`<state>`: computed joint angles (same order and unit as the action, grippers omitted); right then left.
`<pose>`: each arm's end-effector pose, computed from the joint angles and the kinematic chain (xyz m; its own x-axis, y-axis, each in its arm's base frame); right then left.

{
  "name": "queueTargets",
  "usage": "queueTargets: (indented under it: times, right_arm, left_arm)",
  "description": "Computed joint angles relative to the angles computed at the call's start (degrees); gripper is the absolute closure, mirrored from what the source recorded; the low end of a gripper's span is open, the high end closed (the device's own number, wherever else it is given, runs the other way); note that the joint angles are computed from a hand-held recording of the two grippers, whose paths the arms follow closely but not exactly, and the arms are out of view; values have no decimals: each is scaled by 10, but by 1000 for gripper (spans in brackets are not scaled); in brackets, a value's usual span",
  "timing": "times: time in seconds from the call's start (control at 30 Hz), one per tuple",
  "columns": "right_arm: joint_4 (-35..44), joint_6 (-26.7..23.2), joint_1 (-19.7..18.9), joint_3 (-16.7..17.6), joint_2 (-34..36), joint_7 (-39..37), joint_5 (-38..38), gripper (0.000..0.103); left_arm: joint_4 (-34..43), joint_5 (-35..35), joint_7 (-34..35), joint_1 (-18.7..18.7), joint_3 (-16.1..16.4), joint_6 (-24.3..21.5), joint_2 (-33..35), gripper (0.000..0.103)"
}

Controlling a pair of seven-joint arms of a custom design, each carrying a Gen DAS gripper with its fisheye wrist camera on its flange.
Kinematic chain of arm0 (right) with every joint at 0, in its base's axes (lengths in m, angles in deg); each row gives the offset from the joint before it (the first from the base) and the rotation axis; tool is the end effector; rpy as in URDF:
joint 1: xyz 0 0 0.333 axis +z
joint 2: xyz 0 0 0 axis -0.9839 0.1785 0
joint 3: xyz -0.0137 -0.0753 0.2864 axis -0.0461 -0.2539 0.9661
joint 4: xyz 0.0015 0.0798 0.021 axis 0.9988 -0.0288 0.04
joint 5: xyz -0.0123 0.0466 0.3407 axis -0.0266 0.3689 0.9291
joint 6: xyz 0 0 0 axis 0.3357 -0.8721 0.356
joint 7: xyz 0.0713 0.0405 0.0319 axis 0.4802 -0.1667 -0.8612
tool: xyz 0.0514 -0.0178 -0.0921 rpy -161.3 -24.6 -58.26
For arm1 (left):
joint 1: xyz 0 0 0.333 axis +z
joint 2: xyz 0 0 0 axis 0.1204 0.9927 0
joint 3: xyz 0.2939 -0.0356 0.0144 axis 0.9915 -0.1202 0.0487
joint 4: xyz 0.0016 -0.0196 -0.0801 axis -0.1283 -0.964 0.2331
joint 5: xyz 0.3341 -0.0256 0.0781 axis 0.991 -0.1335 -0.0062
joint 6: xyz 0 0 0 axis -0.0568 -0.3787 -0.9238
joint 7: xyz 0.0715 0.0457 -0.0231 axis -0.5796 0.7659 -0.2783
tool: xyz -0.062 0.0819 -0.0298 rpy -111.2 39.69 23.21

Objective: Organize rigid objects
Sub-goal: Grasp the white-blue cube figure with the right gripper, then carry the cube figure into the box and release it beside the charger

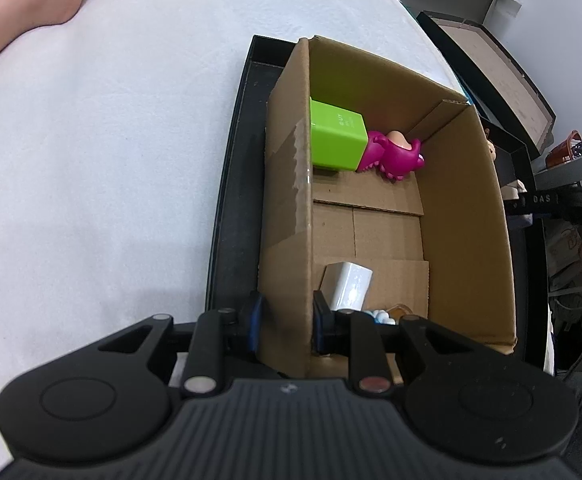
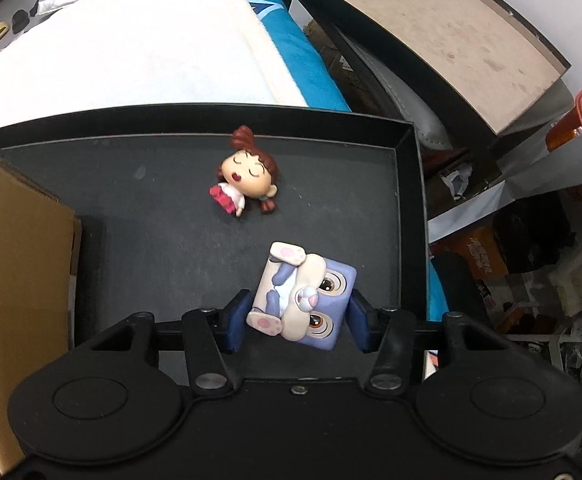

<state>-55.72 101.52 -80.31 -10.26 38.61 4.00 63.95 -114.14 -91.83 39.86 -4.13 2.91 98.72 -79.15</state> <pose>0.6433 -0.0212 0.4198 0.1094 -0.9888 0.1011 -0.9609 -0.1312 -0.2437 0.5256 -0.2021 0.4208 0.1454 -0.9415 0.3040 -0.9456 -0.2226 -0.2372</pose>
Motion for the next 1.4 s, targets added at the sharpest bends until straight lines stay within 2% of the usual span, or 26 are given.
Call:
queueTargets:
  times: [0.33,0.6,1.07,1.4]
  right_arm:
    - [-38,5,-3,5,-46,-45,12,54]
    - [-42,-16,0,9,-78,-65,42,54]
    - [-42,-42,26,16,-119,-88,72,54]
    - [-48,-41,50,24,-149,-106,94,54]
  left_arm:
    - [-6,-3,5,1,0,3,-6,80]
    - [-8,-8,14,2,-1,2,-10,80]
    - [-24,-29,30,6,-2,15,-24,80]
    - [-29,-42,44,9,-3,19,-29,80]
